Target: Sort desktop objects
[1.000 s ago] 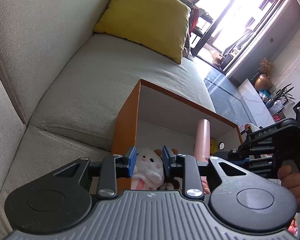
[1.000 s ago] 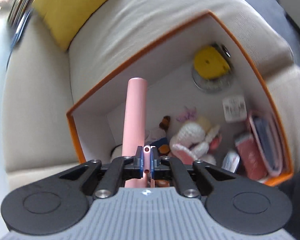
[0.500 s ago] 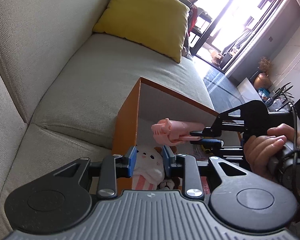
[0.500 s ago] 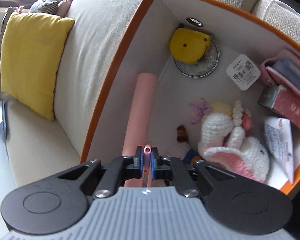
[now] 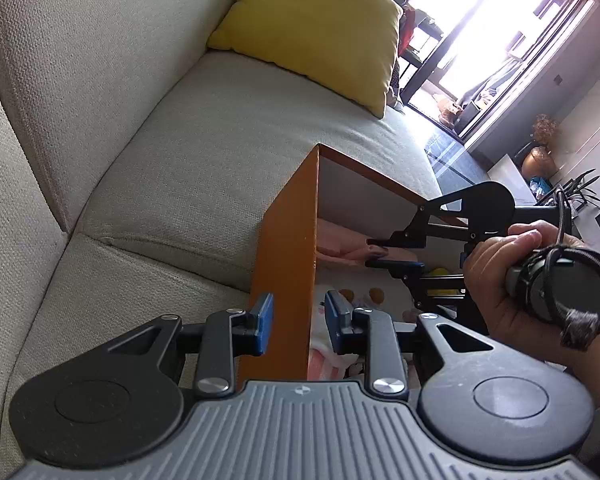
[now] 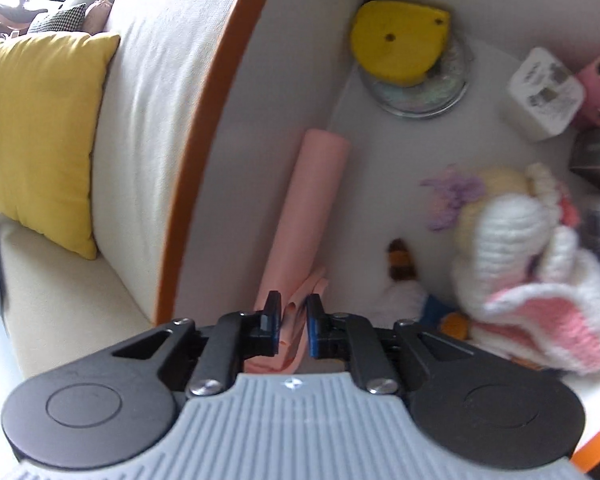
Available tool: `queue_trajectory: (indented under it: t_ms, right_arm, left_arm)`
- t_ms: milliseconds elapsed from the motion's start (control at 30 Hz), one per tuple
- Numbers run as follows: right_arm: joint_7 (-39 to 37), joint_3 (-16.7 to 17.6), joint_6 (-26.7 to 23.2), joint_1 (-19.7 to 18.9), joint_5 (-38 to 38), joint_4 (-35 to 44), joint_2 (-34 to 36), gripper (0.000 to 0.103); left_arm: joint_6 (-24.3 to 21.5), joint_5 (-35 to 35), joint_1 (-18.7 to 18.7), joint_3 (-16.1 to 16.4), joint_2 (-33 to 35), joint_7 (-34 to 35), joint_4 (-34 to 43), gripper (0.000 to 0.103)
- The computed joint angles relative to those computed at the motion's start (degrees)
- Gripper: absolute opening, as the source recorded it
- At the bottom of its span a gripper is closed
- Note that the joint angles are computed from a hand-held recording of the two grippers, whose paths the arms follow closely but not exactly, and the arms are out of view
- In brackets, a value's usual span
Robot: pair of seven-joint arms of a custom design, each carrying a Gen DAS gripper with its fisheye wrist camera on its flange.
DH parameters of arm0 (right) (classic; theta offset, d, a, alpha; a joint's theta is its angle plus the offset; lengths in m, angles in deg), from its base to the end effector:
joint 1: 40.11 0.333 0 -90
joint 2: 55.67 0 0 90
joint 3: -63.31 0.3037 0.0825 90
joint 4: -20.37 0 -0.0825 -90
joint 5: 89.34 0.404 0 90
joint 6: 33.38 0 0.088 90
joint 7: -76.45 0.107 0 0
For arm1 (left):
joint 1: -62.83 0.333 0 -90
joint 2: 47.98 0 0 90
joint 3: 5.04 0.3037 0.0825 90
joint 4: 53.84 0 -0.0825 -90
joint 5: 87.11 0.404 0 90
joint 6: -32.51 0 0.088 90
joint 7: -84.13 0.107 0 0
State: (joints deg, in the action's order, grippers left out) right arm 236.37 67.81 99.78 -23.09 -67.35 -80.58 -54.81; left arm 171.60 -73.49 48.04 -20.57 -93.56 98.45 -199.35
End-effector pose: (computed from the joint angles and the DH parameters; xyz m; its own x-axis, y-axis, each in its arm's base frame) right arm 0.5842 0.2372 0.5892 -0.7334 -0.3721 -0.5689 -0.5542 0.8119 0.1835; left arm 0.3340 -0.2133 0.5771 0.4534 -0.7797 0.4319 -0.5661 -0.6261 -0.5362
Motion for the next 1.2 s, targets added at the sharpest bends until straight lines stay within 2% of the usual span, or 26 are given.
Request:
queue_trajectory:
  t_ms: [100,233,300,400,633,833,900,1133,1200]
  right_arm:
    - [-3.94,-0.1,2.54,-0.27,5.08,-0.21,0.8,0.02]
    - [-8.77,-0.3,2.01,-0.82,8.91,0.05,1.53,0.023]
    - [-10.86,-0.34,3.41,-1.07,11.83,-1.1,1.22,0.026]
    - [-14.77,-0.35,6.78,-1.32,17.23,-3.92,0.09,0.023]
    - [-20.79,-1.02,5.19,-1.98,20.59,-4.96,-1.21,0.023]
    - [-22.64,-1.76,1.99,-2.69,18.08,-6.98,-4.58,0.023]
    - [-25.42,-2.01,1.21,-2.84,16.72,-7.64,-5.9,0.023]
    - [-38.51,-2.33,0.58,-3.16,9.49,-10.66,-11.36,0.023]
    - [-42.27,-2.37,0.96,-3.2,7.62,-12.49,-13.49,0.023]
  left_arm:
    - [-0.02,-0.04,0.03,0.15,0.01,-0.01,0.01,0.031]
    - [-0.05,-0.06,0.18,0.26,0.62,0.11,0.41,0.031]
    - [0.06,-0.1,0.18,0.36,1.05,0.31,0.68,0.031]
    - [-0.26,0.04,0.25,0.16,1.94,0.6,1.44,0.031]
    - [-1.29,0.65,0.28,-0.61,3.28,0.58,3.26,0.031]
    - [-4.74,4.52,1.21,-3.57,5.13,-0.11,7.48,0.031]
    - [-3.78,5.61,1.2,-4.18,4.49,-1.67,7.4,0.031]
    - [-6.7,11.71,2.08,-7.75,5.42,-5.35,10.59,0.031]
    - [-7.31,13.84,2.36,-8.87,5.78,-6.46,11.44,0.036]
